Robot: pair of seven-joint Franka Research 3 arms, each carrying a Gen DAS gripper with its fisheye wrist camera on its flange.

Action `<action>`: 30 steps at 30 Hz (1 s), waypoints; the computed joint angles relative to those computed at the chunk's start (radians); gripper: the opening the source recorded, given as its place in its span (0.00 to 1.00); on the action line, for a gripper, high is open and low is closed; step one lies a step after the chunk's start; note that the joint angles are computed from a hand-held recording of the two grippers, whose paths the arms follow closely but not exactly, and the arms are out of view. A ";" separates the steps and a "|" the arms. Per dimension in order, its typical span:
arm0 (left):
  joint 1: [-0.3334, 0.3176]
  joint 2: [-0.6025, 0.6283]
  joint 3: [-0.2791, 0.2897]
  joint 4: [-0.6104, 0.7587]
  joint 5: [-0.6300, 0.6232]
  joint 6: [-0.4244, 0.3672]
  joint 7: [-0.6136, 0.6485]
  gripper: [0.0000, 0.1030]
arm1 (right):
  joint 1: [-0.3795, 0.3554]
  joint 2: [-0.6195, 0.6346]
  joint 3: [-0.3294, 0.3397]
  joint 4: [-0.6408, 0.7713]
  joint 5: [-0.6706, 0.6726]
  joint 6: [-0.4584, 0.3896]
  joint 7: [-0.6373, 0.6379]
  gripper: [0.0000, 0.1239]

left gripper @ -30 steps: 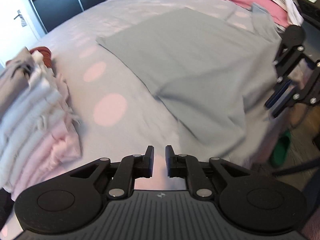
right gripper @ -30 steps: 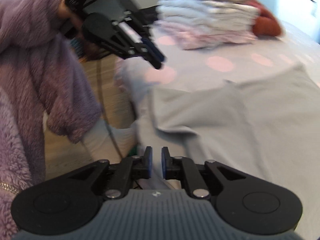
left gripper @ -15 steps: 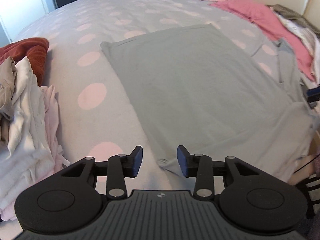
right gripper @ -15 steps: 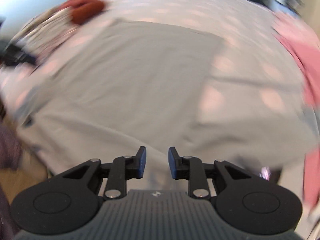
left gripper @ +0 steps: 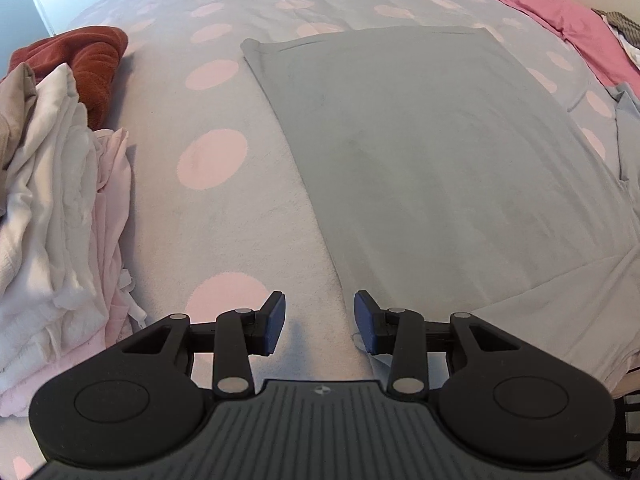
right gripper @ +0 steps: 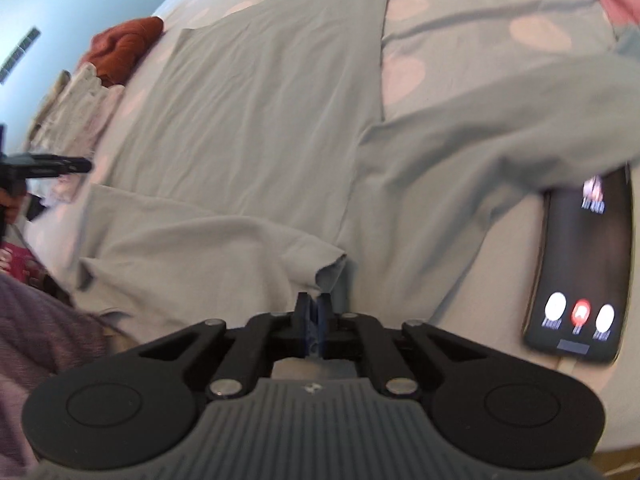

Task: Fold clothes

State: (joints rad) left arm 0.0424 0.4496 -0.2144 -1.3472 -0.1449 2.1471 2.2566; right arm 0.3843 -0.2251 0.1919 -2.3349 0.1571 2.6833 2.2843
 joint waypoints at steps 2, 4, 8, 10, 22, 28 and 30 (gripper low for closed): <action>-0.002 0.004 -0.002 0.003 0.004 0.001 0.010 0.35 | 0.006 -0.007 -0.002 -0.003 0.016 -0.029 -0.002 0.03; -0.007 0.006 -0.003 0.004 0.009 0.000 0.014 0.35 | 0.008 0.000 -0.001 0.004 0.011 -0.076 -0.003 0.03; -0.011 0.004 -0.003 -0.002 0.015 0.005 0.019 0.35 | 0.014 0.002 -0.005 0.008 0.010 -0.113 -0.021 0.07; -0.012 0.002 -0.003 -0.006 0.017 0.009 0.021 0.35 | 0.010 -0.018 -0.003 -0.001 -0.002 -0.111 -0.016 0.09; -0.016 -0.012 -0.004 -0.036 0.025 0.014 0.019 0.36 | -0.062 0.030 0.032 0.019 -0.202 -0.023 0.155 0.16; -0.012 -0.008 -0.002 -0.025 0.004 0.009 0.001 0.37 | -0.030 0.032 0.023 0.038 -0.263 -0.077 0.075 0.18; -0.014 -0.005 0.000 -0.022 0.006 0.012 -0.012 0.37 | -0.030 0.038 0.030 0.045 -0.297 -0.077 0.076 0.18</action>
